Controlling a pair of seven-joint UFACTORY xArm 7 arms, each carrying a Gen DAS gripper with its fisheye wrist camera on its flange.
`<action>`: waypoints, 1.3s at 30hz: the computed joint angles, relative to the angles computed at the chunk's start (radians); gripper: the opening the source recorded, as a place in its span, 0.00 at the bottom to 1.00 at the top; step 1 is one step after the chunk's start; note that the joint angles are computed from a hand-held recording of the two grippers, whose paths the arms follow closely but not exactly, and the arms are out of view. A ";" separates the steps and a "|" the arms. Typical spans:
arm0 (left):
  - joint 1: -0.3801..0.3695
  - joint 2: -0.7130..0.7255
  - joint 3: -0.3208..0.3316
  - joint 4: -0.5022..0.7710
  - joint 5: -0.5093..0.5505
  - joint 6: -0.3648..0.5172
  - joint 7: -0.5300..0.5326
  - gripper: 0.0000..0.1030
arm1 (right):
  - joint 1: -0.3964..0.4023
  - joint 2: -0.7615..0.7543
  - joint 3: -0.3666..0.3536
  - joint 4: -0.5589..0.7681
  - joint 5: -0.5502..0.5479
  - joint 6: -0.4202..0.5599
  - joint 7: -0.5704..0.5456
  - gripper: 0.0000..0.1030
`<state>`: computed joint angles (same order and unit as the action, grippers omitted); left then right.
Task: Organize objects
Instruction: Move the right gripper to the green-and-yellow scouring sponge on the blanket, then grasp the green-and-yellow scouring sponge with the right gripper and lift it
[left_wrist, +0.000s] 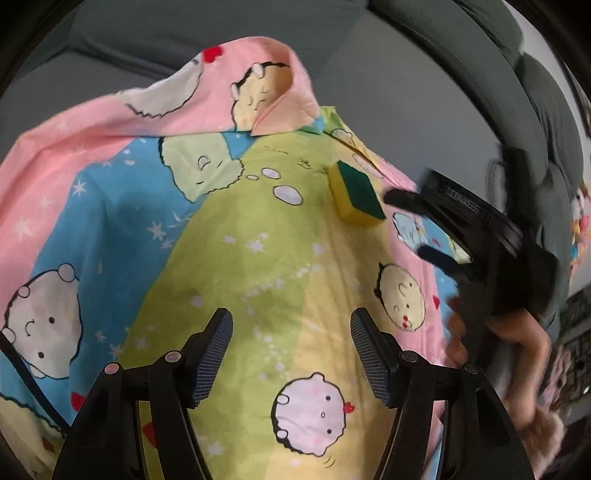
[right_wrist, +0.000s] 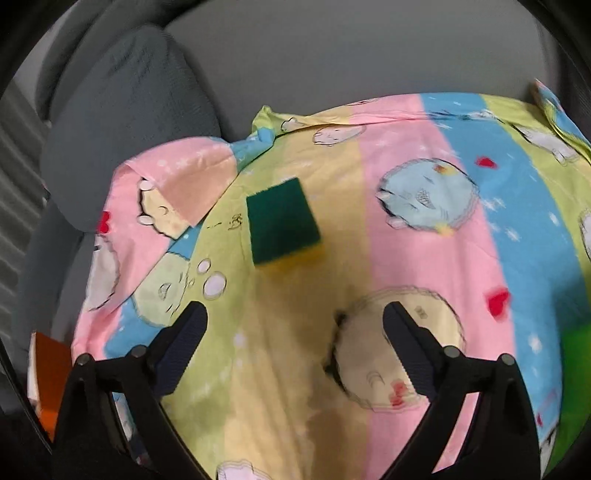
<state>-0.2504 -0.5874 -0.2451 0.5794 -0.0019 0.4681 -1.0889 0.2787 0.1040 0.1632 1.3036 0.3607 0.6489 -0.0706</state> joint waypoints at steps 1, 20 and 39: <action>-0.017 0.002 0.024 -0.007 -0.019 -0.012 0.018 0.64 | 0.010 0.040 0.004 0.038 -0.022 -0.002 0.015 0.94; -0.005 -0.046 0.063 -0.053 -0.118 -0.041 0.079 0.64 | 0.035 0.139 0.016 0.102 -0.242 -0.043 0.119 0.63; 0.002 0.074 -0.056 0.072 0.050 0.059 -0.004 0.64 | -0.008 -0.578 -0.166 -0.568 0.081 0.121 -0.172 0.66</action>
